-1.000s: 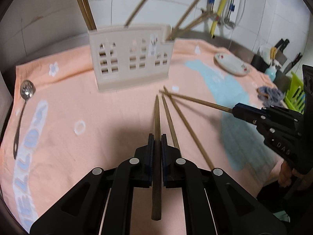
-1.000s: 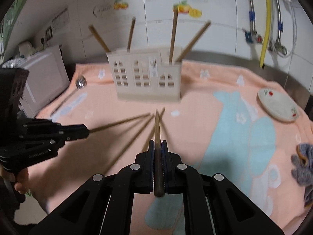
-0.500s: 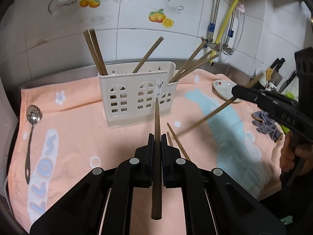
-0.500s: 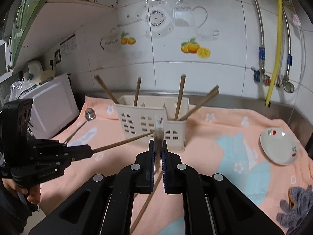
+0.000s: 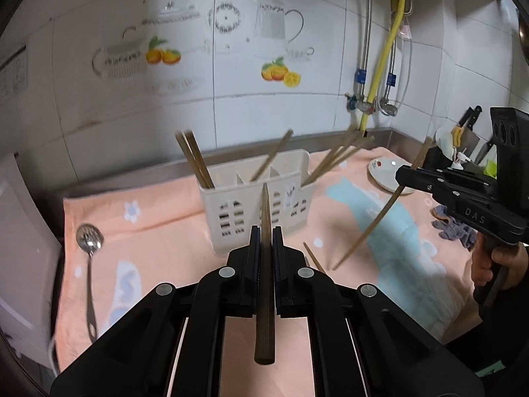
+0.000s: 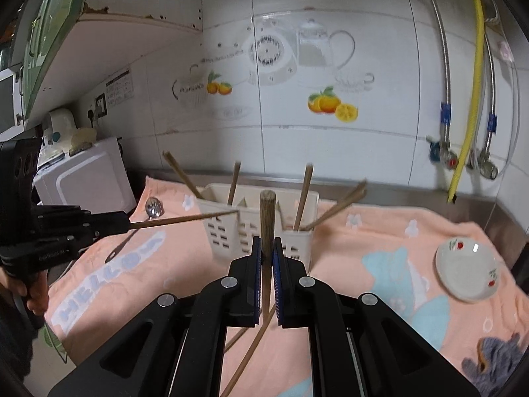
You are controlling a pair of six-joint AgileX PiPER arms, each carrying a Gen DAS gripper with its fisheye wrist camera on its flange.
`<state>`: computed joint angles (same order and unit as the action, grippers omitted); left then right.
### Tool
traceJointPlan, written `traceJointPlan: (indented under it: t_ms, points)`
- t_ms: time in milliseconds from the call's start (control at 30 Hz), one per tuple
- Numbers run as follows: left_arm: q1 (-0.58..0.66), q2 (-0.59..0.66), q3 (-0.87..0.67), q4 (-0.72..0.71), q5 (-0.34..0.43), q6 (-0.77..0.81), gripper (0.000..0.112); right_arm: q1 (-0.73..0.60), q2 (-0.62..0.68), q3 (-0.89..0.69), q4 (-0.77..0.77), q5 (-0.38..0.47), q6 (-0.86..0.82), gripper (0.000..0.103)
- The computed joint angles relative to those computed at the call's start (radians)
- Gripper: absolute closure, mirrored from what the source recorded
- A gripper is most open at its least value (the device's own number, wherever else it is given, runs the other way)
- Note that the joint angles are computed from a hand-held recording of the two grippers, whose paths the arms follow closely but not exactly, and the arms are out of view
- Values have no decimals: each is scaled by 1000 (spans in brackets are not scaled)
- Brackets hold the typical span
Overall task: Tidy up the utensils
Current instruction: 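Lift the chopsticks upright and lower them into the cream holder with both grippers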
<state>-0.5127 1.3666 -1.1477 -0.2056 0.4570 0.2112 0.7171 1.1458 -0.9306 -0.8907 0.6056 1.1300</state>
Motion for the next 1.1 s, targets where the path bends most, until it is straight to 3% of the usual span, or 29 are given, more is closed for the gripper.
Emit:
traceJointPlan:
  t_ms: [400, 733, 900, 1100]
  points:
    - [21, 1, -135, 73, 91, -7, 106, -73, 27, -119, 67, -27, -142, 97]
    - [31, 185, -438, 132, 355, 24, 106, -169, 90, -305, 171, -66, -304, 97]
    - [29, 287, -579, 163, 470, 30, 106, -193, 154, -394, 142, -70, -304, 97]
    - [35, 449, -827, 167, 659, 54, 106, -235, 237, -471, 159, -76, -330, 97]
